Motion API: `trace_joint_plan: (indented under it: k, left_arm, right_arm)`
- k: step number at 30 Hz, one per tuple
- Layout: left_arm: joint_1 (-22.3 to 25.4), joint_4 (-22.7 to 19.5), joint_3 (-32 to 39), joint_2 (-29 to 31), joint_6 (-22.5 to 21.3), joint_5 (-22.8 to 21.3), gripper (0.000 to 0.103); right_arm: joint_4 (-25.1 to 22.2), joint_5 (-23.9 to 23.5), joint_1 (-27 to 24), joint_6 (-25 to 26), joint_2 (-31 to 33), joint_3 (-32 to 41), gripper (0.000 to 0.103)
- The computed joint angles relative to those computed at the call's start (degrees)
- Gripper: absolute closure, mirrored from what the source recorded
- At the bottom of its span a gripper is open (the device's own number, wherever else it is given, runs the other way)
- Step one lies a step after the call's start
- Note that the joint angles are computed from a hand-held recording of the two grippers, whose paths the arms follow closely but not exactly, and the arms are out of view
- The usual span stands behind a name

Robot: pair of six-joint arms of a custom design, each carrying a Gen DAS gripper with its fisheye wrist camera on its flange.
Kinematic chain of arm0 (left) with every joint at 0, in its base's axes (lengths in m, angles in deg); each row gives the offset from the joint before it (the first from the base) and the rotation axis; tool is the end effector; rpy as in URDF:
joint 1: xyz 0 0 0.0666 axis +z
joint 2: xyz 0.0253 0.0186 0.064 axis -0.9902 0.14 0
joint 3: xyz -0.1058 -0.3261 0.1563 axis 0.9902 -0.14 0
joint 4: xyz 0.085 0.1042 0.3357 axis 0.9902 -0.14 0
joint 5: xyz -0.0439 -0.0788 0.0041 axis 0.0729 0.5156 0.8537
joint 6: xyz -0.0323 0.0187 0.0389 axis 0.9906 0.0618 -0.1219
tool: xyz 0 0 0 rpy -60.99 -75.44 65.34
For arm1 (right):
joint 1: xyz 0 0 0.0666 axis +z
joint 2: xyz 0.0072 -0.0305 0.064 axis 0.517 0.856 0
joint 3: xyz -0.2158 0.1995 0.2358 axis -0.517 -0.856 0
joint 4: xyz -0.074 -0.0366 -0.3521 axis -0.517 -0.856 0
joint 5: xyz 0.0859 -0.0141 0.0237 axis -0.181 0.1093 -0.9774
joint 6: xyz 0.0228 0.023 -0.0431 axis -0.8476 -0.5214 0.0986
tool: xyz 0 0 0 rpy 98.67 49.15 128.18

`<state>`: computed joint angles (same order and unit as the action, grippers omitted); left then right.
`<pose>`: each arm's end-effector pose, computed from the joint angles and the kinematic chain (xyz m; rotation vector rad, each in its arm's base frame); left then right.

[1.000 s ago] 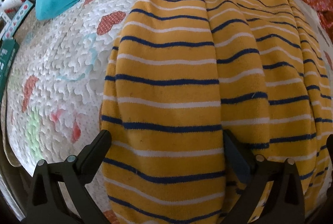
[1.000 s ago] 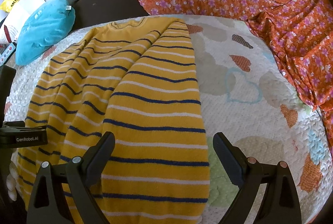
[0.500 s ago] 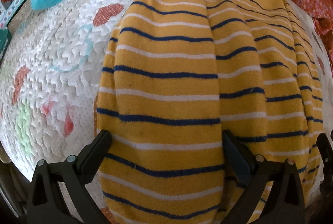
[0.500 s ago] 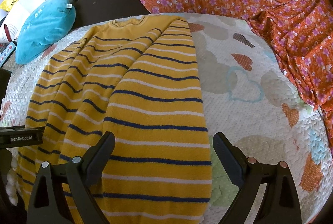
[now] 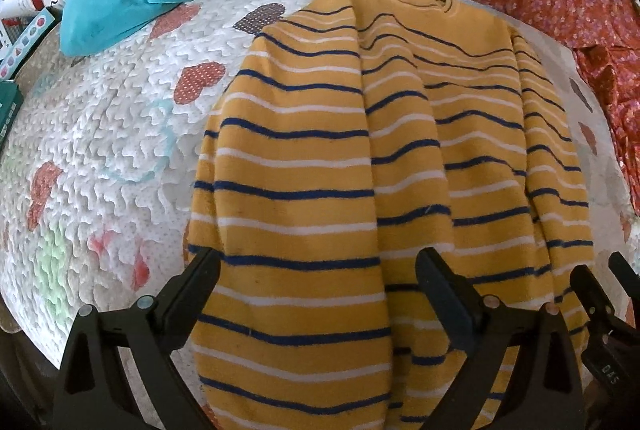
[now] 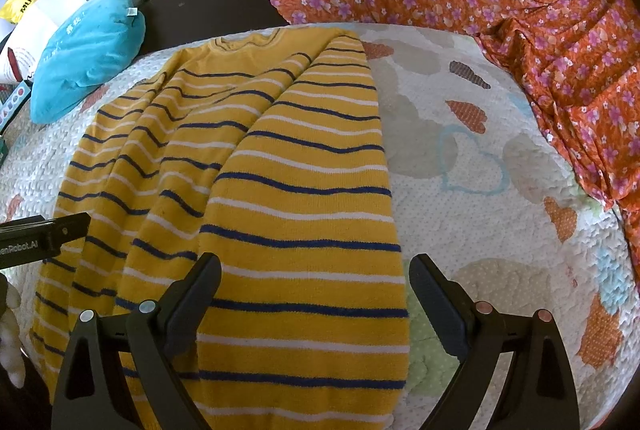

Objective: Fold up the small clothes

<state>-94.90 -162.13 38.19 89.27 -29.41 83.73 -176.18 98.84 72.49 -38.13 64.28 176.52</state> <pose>0.5390 -0.1290 0.4928 0.6090 2.6250 -0.1785 0.3719 0.2986 0.4848 0.6636 2.3875 -0.2299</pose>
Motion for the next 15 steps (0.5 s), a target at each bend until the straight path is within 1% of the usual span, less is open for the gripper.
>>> trace_joint_plan:
  k: [15]
  left_arm:
    - [0.1, 0.7, -0.8, -0.3, -0.5, 0.0, 0.005]
  right_arm:
    - [0.2, -0.2, -0.1, -0.1, 0.0, -0.1, 0.006]
